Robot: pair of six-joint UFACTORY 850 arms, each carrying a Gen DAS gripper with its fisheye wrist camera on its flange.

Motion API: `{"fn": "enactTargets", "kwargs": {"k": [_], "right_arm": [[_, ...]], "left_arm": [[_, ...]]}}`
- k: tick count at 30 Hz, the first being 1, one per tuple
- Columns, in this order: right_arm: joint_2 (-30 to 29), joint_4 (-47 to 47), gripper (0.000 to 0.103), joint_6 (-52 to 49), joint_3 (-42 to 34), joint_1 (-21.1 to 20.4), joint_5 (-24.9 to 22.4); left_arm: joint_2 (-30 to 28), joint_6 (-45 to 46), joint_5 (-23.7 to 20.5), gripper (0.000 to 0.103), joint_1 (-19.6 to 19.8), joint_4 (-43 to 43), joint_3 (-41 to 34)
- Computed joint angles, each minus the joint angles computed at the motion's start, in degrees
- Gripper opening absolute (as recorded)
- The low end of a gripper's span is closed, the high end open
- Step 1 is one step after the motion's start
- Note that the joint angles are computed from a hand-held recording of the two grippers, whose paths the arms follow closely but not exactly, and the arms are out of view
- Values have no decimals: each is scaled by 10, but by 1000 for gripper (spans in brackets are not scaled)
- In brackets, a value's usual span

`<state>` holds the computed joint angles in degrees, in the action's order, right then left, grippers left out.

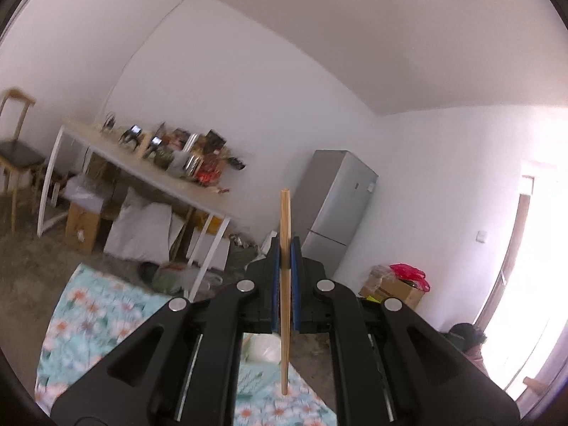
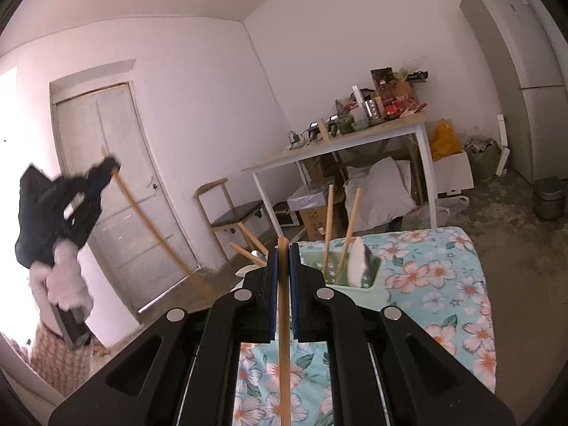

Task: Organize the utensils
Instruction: 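Lower the left chopstick into the caddy and open the left gripper while the right gripper carries its chopstick, then lower the right gripper's chopstick into the caddy and open the right gripper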

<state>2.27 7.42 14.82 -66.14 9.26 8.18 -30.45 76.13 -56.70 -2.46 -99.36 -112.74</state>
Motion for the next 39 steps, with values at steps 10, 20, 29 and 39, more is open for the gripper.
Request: {"fn": "enactTargets", "kwargs": {"k": [10,20,29,39], "right_arm": [[16,-96,6,105,28,-17,28],[6,-204,6,226,34,-33,38],[1,-221,6,253,35,-39,38],[1,-204,6,238,33,-38,33]], "left_arm": [[-61,61,150,5,-91,31,-99],[-140,-47,214,5,-124,180,-191],[-191,-177,175,36,-123,295,-261],[-100,-42,198,78,-114,177,-122]]}}
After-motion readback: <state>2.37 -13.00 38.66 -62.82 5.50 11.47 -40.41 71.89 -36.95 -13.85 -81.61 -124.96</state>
